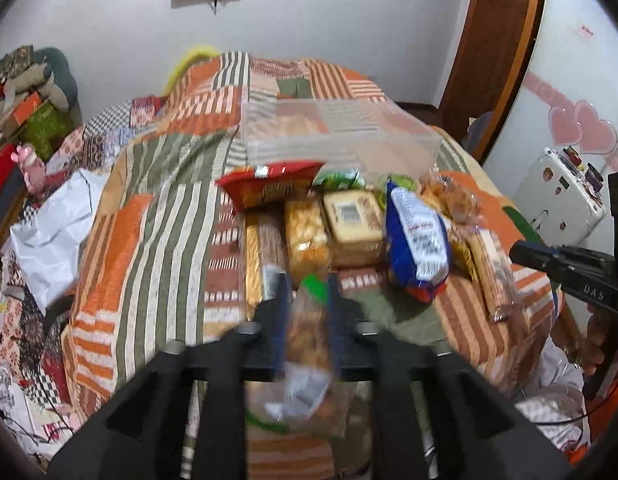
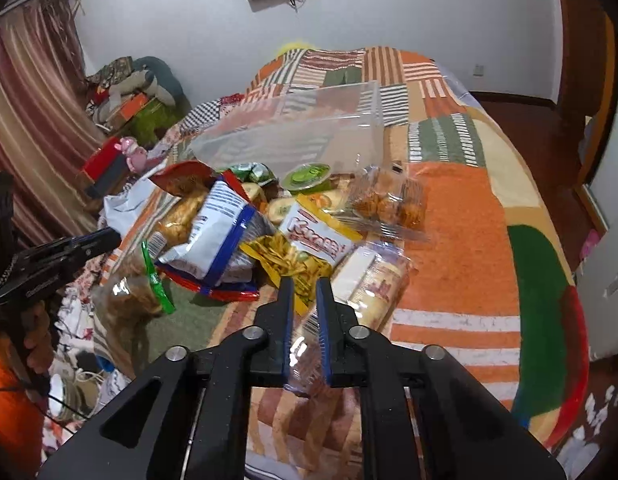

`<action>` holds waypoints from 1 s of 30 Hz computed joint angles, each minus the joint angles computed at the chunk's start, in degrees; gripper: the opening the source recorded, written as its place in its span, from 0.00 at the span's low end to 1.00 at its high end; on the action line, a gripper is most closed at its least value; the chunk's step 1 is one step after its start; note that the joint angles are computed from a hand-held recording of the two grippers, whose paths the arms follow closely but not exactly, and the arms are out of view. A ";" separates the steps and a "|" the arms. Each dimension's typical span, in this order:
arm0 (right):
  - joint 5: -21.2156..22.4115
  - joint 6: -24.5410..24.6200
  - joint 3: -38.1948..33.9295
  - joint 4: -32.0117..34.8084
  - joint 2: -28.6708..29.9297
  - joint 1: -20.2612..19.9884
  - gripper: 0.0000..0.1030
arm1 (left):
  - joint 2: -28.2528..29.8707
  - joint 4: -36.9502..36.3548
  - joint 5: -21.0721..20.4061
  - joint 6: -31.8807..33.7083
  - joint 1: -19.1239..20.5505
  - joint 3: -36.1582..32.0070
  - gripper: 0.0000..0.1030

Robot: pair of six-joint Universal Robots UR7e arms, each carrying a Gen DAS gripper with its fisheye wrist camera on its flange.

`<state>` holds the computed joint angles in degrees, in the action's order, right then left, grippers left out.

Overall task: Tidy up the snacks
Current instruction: 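Close the right gripper on the wafer roll pack while the left gripper closes on the bread bag, then carry the wafer roll into the clear box with the right tool while the left drops the bread bag in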

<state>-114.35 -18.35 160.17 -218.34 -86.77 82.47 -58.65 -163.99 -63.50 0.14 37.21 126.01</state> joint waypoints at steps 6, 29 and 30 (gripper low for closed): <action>-0.50 1.59 0.71 -2.25 0.15 -0.99 0.54 | -2.13 -2.50 0.44 1.92 -0.14 3.21 0.76; -1.20 -0.20 0.83 -6.24 5.93 -4.40 0.44 | 0.08 -2.06 -0.76 3.08 0.14 3.80 0.46; -1.46 -0.21 0.86 -6.60 5.88 -4.19 0.42 | -0.25 -2.55 -0.75 3.07 0.03 3.73 0.46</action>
